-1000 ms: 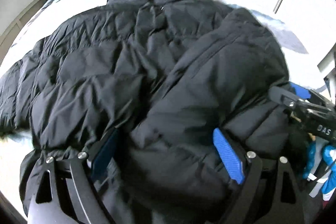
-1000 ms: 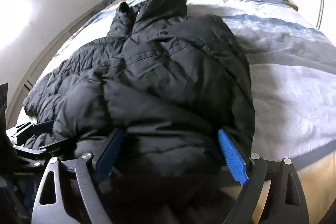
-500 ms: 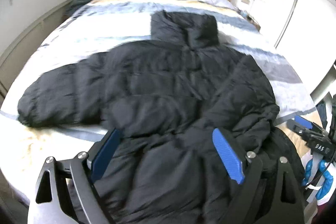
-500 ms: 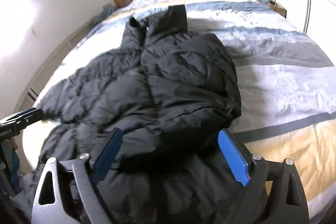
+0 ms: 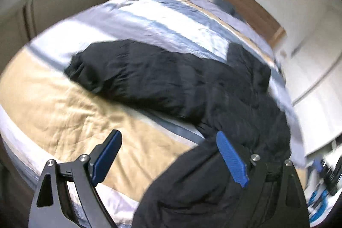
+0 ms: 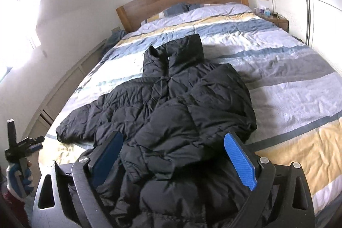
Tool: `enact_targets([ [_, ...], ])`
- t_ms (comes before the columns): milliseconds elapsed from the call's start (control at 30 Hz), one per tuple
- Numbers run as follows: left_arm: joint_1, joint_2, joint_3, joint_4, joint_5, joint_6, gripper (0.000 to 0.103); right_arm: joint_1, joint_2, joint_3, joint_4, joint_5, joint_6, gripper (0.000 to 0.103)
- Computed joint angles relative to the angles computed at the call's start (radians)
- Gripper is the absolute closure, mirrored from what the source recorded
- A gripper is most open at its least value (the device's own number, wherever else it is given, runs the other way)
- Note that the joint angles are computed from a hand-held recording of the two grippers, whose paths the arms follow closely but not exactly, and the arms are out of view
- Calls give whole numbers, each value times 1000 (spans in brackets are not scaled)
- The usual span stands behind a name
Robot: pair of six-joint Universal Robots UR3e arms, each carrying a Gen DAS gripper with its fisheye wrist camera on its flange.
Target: Fold large clothes
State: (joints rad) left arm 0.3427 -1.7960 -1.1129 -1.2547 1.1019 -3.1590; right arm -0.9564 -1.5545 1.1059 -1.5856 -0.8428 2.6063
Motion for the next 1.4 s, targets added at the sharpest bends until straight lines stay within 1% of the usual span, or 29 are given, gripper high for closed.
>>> enact_targets([
  [133,114,-59,-53,34,-107,-14,13,32,1,-6,-22,-35,30,8],
  [233,155,-120,-60,77,-142,-45,13,54,10,4,-56,-70,57,8],
  [367,184,-239,1,106,-195,-89,13,78,29,16,-93,-125,95,8],
  [533,208,-402,97,178,-265,-200,13,90,58,19,-141,-199,144,8],
  [833,221,-670,350,232,-353,-390,14,91,111,-13,-206,-288,230,8],
  [867,223,-692,371,246,-364,-413,15,88,112,-15,-207,-290,232,8],
  [933,232,-722,381,319,-397,-484,17,80,110,-14,-213,-296,236,8],
  [967,234,-737,395,337,-405,-510,23,75,111,-16,-213,-297,236,8],
  [1000,234,-750,412,341,-408,-524,36,68,108,-15,-215,-298,238,8],
  [1033,233,-765,433,337,-413,-537,43,62,105,-14,-218,-297,239,8],
  [1067,232,-784,460,327,-419,-550,60,57,102,-14,-218,-296,240,8],
  [1100,233,-800,480,332,-429,-564,72,53,98,-14,-218,-295,240,8],
  [1200,244,-763,378,438,-457,-602,86,34,79,-5,-222,-292,237,8],
  [1300,245,-727,325,495,-464,-611,92,-1,56,5,-219,-270,232,8],
  [1400,242,-709,350,493,-475,-603,94,-33,34,15,-216,-248,225,8],
])
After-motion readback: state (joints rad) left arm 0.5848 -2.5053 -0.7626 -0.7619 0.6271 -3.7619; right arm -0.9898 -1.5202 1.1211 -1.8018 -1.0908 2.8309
